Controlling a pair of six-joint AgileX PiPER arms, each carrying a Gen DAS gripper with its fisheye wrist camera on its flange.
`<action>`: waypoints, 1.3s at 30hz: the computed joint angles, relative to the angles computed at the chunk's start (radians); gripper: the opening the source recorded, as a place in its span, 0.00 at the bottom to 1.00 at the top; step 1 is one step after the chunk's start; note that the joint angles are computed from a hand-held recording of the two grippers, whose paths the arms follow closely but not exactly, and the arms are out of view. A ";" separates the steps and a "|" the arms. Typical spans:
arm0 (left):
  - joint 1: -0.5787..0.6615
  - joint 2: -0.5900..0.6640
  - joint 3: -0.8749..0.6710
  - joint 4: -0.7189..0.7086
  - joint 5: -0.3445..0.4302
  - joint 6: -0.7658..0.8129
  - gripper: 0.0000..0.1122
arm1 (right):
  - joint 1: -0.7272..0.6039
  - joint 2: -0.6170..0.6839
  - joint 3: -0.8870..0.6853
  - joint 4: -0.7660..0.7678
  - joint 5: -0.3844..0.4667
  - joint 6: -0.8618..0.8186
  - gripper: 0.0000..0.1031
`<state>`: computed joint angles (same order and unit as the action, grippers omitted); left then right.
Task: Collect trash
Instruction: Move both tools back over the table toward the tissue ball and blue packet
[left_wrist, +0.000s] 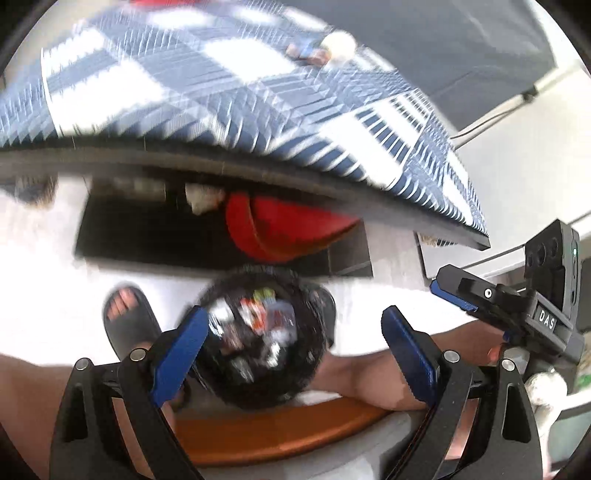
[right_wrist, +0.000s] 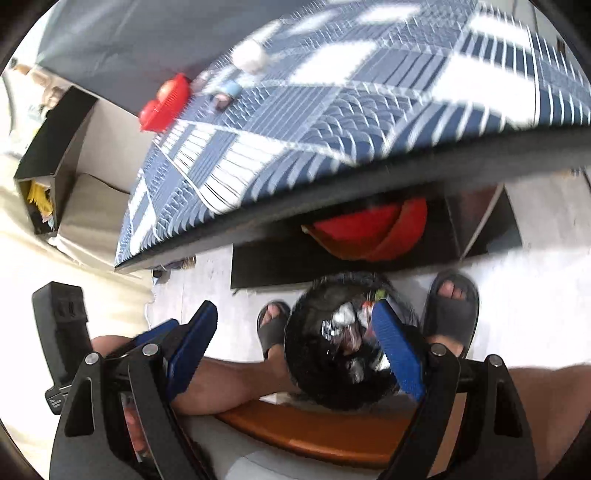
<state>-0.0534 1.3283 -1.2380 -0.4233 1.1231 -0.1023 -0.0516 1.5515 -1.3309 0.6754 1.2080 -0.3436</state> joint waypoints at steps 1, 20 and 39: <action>-0.006 -0.012 -0.011 0.010 -0.009 0.013 0.82 | 0.000 -0.006 -0.004 0.003 -0.003 -0.011 0.82; 0.051 0.063 -0.224 0.041 -0.110 0.157 0.82 | 0.042 0.080 -0.276 -0.013 -0.116 -0.145 0.82; 0.102 0.396 -0.643 0.043 -0.014 0.238 0.82 | 0.155 0.544 -0.974 -0.180 -0.017 0.025 0.83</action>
